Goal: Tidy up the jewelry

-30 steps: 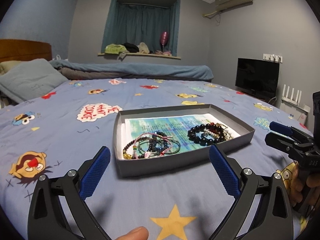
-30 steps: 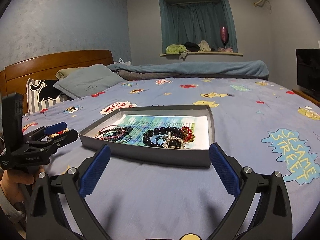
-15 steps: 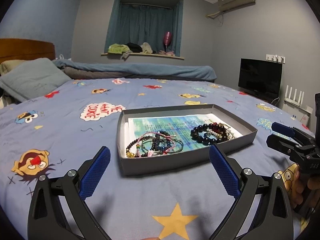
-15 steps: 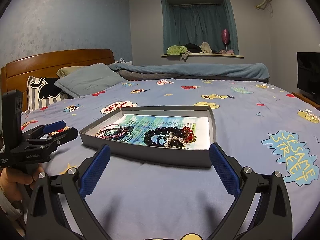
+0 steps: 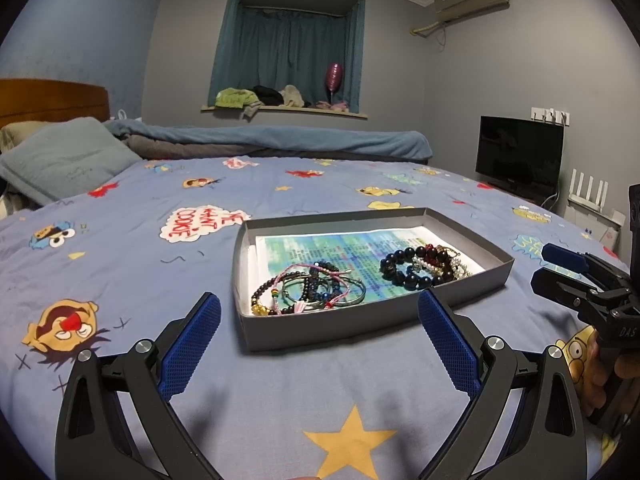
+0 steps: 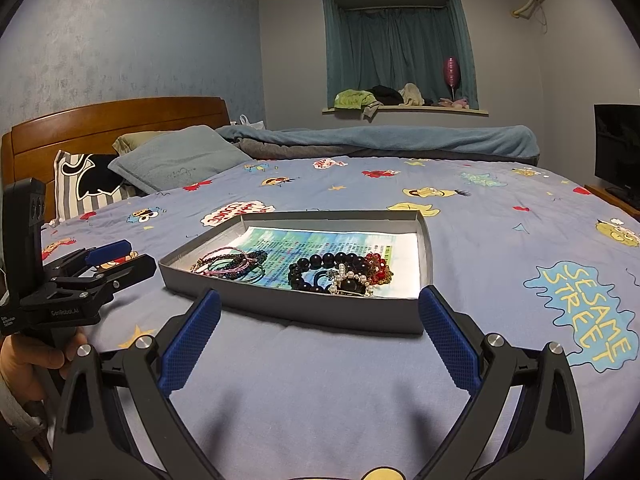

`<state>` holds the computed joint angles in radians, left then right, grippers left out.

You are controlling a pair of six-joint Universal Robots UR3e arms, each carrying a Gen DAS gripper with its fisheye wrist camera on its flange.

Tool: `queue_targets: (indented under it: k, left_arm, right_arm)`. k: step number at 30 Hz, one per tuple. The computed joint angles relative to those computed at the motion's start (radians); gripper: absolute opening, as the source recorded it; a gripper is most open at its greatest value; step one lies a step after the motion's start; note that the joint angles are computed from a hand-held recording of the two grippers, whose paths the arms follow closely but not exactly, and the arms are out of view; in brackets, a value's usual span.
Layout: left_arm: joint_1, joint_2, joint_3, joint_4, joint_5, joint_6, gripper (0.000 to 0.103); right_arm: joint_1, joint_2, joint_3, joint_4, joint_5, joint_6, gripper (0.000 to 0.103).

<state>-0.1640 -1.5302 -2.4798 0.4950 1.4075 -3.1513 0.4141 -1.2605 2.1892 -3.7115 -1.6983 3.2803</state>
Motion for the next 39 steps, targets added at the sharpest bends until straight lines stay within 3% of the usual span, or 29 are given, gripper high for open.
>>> queue_targets:
  k: [39]
  left_arm:
    - [-0.033, -0.030, 0.000, 0.032, 0.025, 0.011, 0.098]
  right_arm:
    - [0.000, -0.002, 0.001, 0.001, 0.000, 0.004, 0.097]
